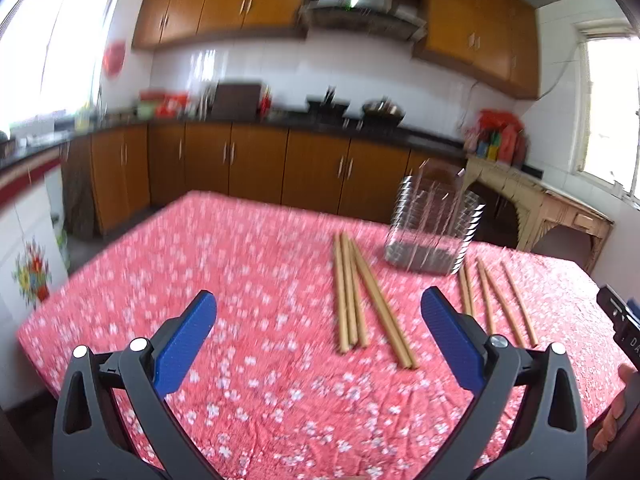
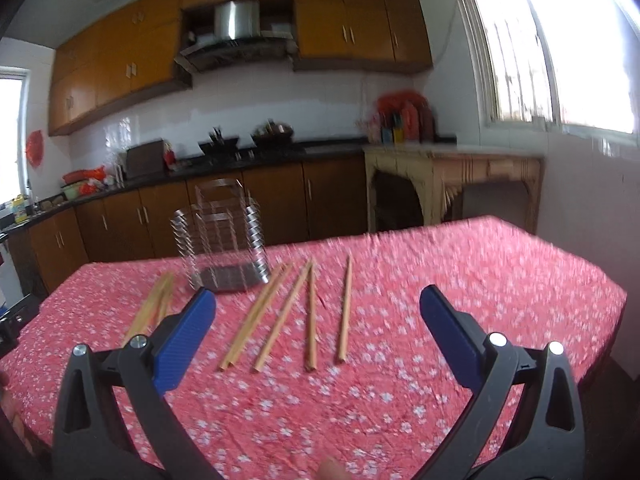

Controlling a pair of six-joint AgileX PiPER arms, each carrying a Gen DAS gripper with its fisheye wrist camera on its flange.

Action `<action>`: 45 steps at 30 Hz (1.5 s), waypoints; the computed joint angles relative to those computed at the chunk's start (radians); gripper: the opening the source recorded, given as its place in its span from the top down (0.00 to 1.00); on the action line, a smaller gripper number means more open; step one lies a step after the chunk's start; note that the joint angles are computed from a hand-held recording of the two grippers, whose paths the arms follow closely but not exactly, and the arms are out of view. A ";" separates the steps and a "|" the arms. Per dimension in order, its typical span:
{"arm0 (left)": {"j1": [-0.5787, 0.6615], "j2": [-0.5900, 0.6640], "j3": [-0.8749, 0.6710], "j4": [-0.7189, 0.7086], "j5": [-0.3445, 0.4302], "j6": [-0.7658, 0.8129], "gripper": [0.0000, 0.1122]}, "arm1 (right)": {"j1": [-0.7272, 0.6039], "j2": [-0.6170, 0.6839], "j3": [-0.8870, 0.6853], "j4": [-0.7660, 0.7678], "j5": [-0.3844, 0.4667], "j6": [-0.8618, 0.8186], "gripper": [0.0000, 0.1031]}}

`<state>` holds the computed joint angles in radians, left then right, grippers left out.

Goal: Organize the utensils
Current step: 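Move the right tool to one wooden chopstick while the left tool approaches another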

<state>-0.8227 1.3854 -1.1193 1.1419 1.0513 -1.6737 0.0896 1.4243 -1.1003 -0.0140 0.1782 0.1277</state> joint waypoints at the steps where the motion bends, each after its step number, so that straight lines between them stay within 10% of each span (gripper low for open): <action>1: 0.034 -0.005 0.007 -0.037 -0.036 0.020 0.10 | -0.019 0.049 -0.056 0.062 0.063 -0.060 0.04; 8: 0.275 0.008 -0.003 -0.394 -0.302 0.327 0.10 | -0.075 0.394 -0.459 0.165 0.434 -0.162 0.47; 13: 0.328 0.108 -0.117 -0.520 -0.244 0.527 0.11 | -0.059 0.578 -0.696 0.107 0.582 -0.129 0.64; 16: 0.353 0.158 -0.178 -0.611 -0.221 0.661 0.28 | -0.054 0.655 -0.792 0.093 0.648 -0.126 0.71; 21: 0.406 0.279 -0.281 -0.714 -0.211 0.808 0.51 | -0.045 0.690 -0.817 0.038 0.641 -0.100 0.83; 35: 0.463 0.437 -0.468 -0.803 -0.174 0.973 0.62 | -0.051 0.721 -0.868 0.036 0.654 -0.115 0.83; 45: 0.497 0.543 -0.610 -0.720 -0.087 0.983 0.90 | -0.063 0.812 -1.017 -0.011 0.699 -0.092 0.92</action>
